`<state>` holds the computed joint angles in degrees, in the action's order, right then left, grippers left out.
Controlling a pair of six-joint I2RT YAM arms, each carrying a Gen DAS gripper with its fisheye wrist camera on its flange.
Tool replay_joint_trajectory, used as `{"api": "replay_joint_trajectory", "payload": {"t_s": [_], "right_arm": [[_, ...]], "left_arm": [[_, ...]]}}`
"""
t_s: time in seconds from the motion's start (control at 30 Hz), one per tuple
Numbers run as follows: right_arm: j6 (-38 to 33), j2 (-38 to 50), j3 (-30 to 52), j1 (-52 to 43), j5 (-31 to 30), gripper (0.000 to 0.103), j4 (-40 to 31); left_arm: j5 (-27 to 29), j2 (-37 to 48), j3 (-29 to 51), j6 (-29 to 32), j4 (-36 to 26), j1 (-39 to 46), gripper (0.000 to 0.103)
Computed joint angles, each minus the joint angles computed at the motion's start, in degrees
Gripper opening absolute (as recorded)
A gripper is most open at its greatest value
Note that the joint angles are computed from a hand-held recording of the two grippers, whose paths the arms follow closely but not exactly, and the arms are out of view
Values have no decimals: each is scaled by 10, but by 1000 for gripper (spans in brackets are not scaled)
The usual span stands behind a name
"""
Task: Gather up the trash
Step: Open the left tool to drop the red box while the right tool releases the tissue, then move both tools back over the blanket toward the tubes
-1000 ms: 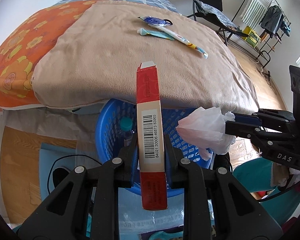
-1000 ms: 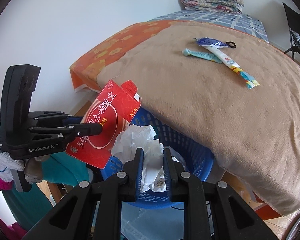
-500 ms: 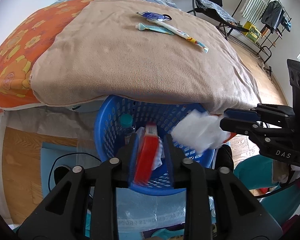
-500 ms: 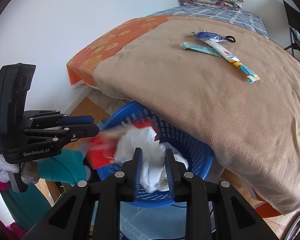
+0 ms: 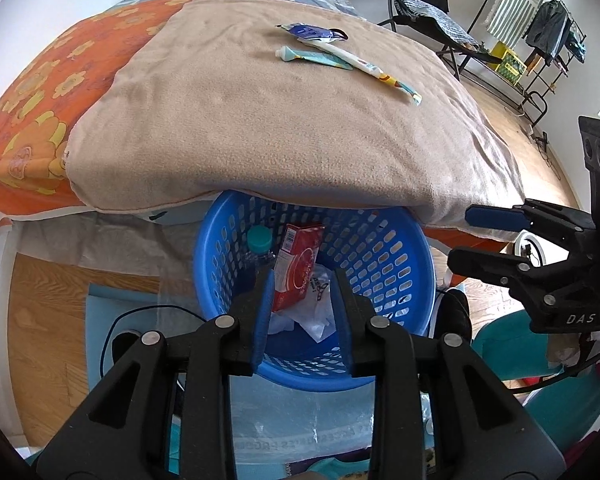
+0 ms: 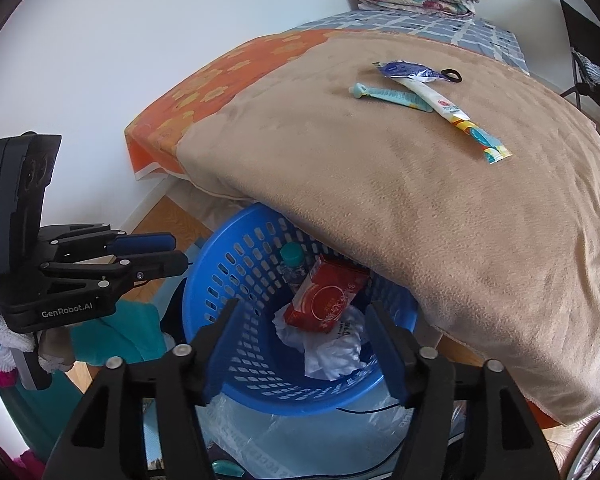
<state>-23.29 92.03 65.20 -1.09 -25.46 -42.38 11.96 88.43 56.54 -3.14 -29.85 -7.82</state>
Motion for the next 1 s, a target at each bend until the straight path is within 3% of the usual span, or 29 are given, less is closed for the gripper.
{"api": "replay_joint_trajectory", "payload": {"t_s": [0.07, 0.17, 0.3, 0.6, 1.0], "right_arm": [[4, -1, 1, -2, 0, 77, 3], [10, -1, 4, -7, -2, 79, 4], [17, 2, 10, -13, -10, 86, 3], [37, 10, 37, -28, -17, 88, 4], [38, 51, 109, -47, -29, 88, -9]], "left_arm": [[-3, -2, -2, -2, 4, 0, 46], [-6, -4, -2, -3, 7, 1, 49], [-7, -2, 0, -6, 9, 2, 61], [0, 18, 46, 0, -10, 8, 62], [11, 85, 169, 17, -48, 14, 62]]}}
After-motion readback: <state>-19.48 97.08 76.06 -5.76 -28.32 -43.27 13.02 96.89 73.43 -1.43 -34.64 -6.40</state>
